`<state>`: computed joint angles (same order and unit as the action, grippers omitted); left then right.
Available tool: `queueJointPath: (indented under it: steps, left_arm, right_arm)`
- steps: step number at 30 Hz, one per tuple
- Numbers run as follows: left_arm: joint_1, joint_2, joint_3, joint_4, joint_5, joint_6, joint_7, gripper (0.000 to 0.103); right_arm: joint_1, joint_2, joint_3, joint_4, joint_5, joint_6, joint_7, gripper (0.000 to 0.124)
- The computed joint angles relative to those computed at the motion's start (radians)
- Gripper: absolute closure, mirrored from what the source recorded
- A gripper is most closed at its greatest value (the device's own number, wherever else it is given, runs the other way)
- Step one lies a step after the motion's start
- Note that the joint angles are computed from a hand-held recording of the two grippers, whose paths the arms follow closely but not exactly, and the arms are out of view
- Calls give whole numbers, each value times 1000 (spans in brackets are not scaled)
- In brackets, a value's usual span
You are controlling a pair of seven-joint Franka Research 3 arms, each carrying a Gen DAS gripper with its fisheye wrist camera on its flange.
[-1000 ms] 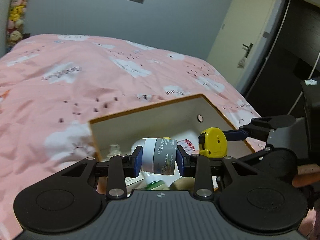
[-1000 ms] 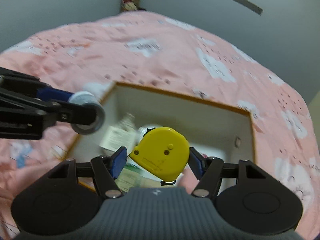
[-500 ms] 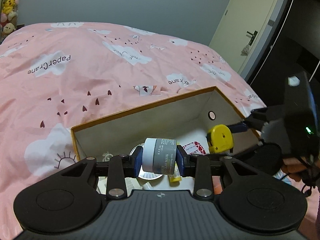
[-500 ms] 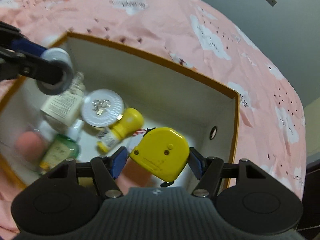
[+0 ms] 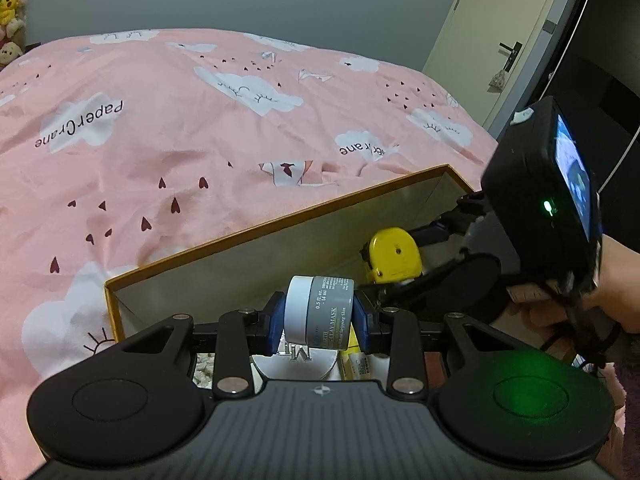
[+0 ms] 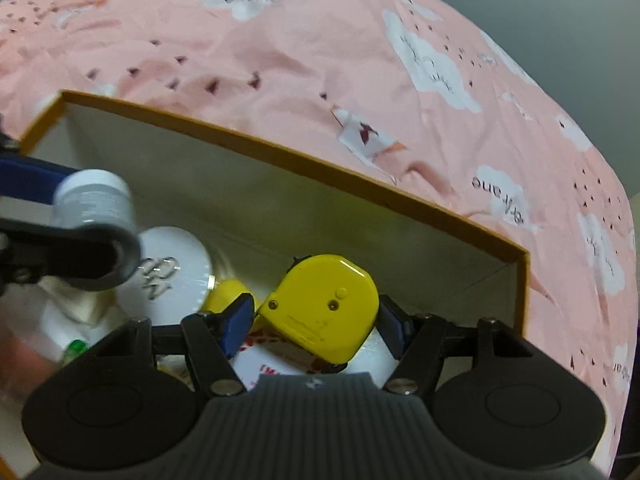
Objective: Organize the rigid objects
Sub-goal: 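Lower the tape measure and jar into the box and open both tools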
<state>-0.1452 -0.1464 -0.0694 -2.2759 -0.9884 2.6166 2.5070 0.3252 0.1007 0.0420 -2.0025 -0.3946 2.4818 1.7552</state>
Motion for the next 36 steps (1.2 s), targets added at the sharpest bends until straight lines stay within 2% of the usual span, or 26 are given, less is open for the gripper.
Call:
queueJointPath:
  steps: [4,9,17,24,30,34,36]
  left_arm:
    - [2,2,-1,0,10,-11,-6,64]
    - [3,-5,-1,-1,18,-24,-10,64]
    - [-3,-19,2,-5,49,-51,-45,64]
    - [-9,-21,3,0,80,-154,-93,64]
    - [-8,16,-26,14,133,-191,-172,64]
    - [-7,36,-40,25,170,-218,-251,64]
    - [-6,47,-51,30,205,-204,-300,64]
  right_arm:
    - [-18,18,-7,10,77,27,-15,59]
    - [-6,5,-8,-1,42,20,0,58]
    - [-13,-47,2,-45,28,60,15,57]
    - [-53,-232,43,-191,-81,117,173,59]
    - [-123,-390,103,-335,-46,143,247,60]
    - [-149,-439,127,-389,-6,163,232,64]
    - [-161,-447,137,-402,9,175,223,64]
